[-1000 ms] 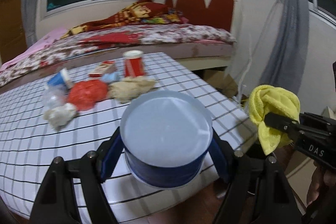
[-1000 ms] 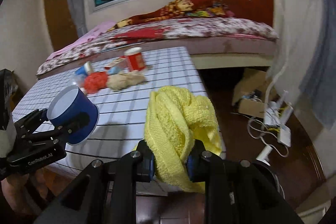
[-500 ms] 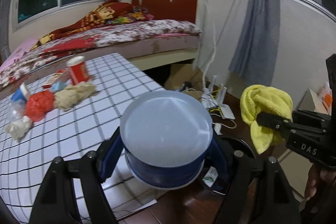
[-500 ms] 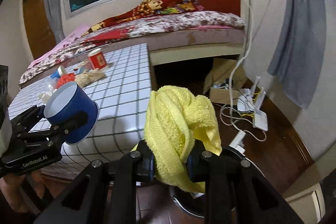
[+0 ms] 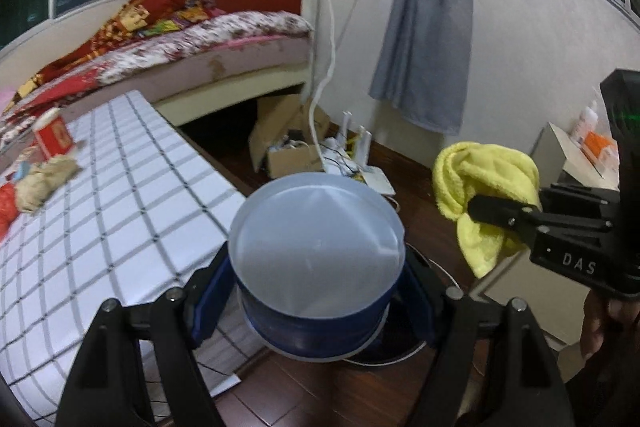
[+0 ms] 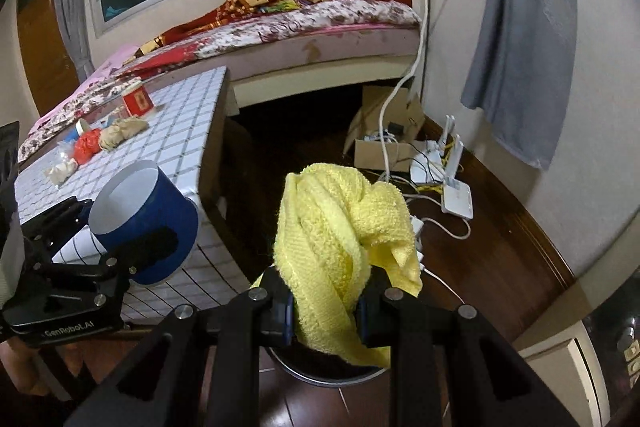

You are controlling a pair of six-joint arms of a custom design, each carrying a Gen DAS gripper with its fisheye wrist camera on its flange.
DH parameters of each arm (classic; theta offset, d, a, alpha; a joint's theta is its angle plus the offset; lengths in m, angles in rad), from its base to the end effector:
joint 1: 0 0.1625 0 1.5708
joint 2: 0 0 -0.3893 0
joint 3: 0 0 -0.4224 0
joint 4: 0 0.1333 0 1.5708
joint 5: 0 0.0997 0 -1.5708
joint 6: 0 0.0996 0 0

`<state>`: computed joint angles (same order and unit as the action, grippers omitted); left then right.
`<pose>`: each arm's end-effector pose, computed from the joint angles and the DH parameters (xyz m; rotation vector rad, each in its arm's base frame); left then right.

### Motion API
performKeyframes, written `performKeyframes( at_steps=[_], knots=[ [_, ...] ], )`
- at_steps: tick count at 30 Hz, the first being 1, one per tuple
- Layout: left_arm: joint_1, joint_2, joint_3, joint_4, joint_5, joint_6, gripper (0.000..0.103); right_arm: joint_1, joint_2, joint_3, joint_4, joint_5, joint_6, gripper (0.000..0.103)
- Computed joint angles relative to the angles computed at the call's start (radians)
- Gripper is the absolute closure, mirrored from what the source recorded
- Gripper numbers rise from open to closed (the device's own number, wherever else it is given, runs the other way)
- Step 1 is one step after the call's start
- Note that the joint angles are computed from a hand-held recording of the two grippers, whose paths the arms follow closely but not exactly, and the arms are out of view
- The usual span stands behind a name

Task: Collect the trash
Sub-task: 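Carry the cup and yellow cloth over the bin and release both, then move both tools back over the table toward the remaining trash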

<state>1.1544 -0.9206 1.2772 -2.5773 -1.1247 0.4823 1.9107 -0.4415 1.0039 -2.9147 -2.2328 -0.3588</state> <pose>-0.1483 -0.7711 0.3137 0.9345 2.3875 -0.8417 0.3465 -0.7636 0.1181 0.4848 -2.2890 0.9467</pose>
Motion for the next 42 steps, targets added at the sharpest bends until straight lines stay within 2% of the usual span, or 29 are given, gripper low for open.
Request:
performKeyframes(
  at_steps=[6,14,25,27,28,29,30,31,37,39,41,42],
  knots=[
    [0.011,0.045,-0.037,0.085,-0.018,-0.040,0.026,-0.038,-0.028,0.043,0.039,0.006,0.006,0.079],
    [0.019,0.091,-0.063,0.150,-0.014,-0.071,0.026,-0.087,-0.004,0.015,0.124,0.013,0.022,0.079],
    [0.049,0.176,-0.163,0.285,-0.012,-0.163,0.026,-0.133,0.069,-0.106,0.271,0.047,0.002,0.079],
    [0.056,0.185,-0.173,0.300,-0.034,-0.175,0.025,-0.142,0.089,-0.129,0.286,0.061,-0.017,0.077],
    [0.061,0.191,-0.180,0.309,-0.042,-0.188,0.020,-0.147,0.102,-0.146,0.295,0.059,-0.026,0.071],
    [0.065,0.202,-0.194,0.324,-0.040,-0.207,0.010,-0.150,0.122,-0.165,0.302,0.031,-0.033,0.044],
    [0.068,0.210,-0.204,0.331,-0.037,-0.217,0.008,-0.154,0.139,-0.181,0.290,-0.004,-0.047,0.029],
    [0.071,0.212,-0.202,0.326,-0.032,-0.222,0.008,-0.158,0.149,-0.187,0.276,-0.026,-0.054,0.022],
    [0.073,0.190,-0.153,0.285,0.034,-0.234,0.002,-0.183,0.112,-0.127,0.272,-0.047,0.021,0.022],
    [0.072,0.187,-0.148,0.277,0.048,-0.233,0.002,-0.178,0.116,-0.130,0.262,-0.063,0.023,0.018],
    [0.070,0.183,-0.139,0.260,0.061,-0.231,0.002,-0.169,0.118,-0.127,0.247,-0.074,0.014,0.007],
    [0.069,0.180,-0.134,0.251,0.065,-0.226,0.002,-0.166,0.120,-0.127,0.239,-0.081,0.008,0.005]
  ],
)
